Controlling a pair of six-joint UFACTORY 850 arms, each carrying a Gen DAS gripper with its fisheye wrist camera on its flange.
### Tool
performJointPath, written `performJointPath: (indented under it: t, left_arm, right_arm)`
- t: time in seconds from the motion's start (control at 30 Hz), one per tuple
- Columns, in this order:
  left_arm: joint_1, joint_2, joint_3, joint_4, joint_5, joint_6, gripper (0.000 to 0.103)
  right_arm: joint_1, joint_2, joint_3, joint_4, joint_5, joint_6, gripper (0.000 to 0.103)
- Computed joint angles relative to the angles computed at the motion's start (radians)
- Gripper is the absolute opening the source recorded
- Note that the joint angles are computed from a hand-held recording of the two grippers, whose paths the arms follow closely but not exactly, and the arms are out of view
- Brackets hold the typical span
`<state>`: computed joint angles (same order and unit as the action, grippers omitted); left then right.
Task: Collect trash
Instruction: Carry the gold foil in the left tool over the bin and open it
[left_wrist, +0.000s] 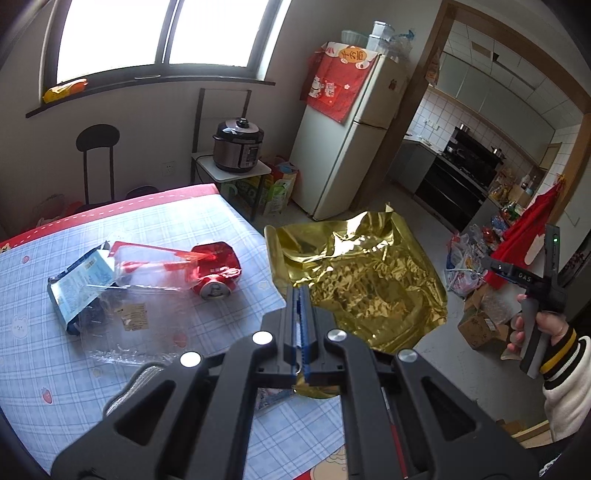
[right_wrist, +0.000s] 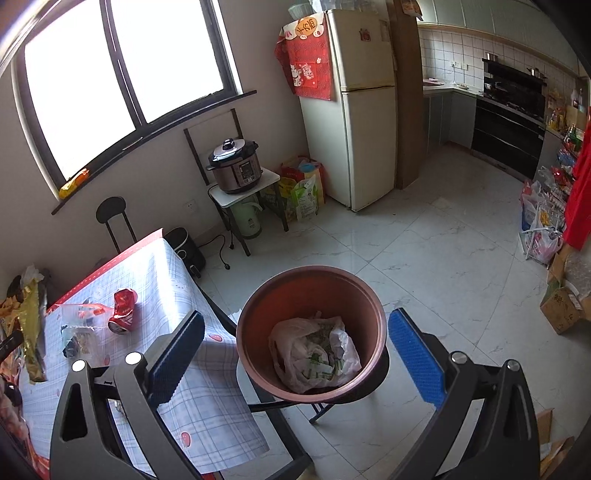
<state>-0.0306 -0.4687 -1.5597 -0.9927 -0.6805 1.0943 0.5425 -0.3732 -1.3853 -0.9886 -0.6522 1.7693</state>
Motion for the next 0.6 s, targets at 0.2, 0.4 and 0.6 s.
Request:
performJointPath:
  t: [0.2, 0.4, 0.6]
  left_arm:
    - [-0.099, -0.100, -0.105, 0.043, -0.029, -0.055, 0.006]
    - [-0.208, -0.237, -0.266, 0.104, -0.022, -0.139, 0.006]
    - [-0.294, -0.347, -0.433, 0.090, -0.038, -0.151, 0.020]
  right_arm:
    - [0.043, 0.117, 0.140, -0.037, -0.037, 0.144, 0.098]
    - [0.063, 0.211, 0.248, -0.004, -0.089, 0.195, 0.098]
    - [0.075, 0.283, 0.325, 0.018, -0.157, 0.228, 0.098]
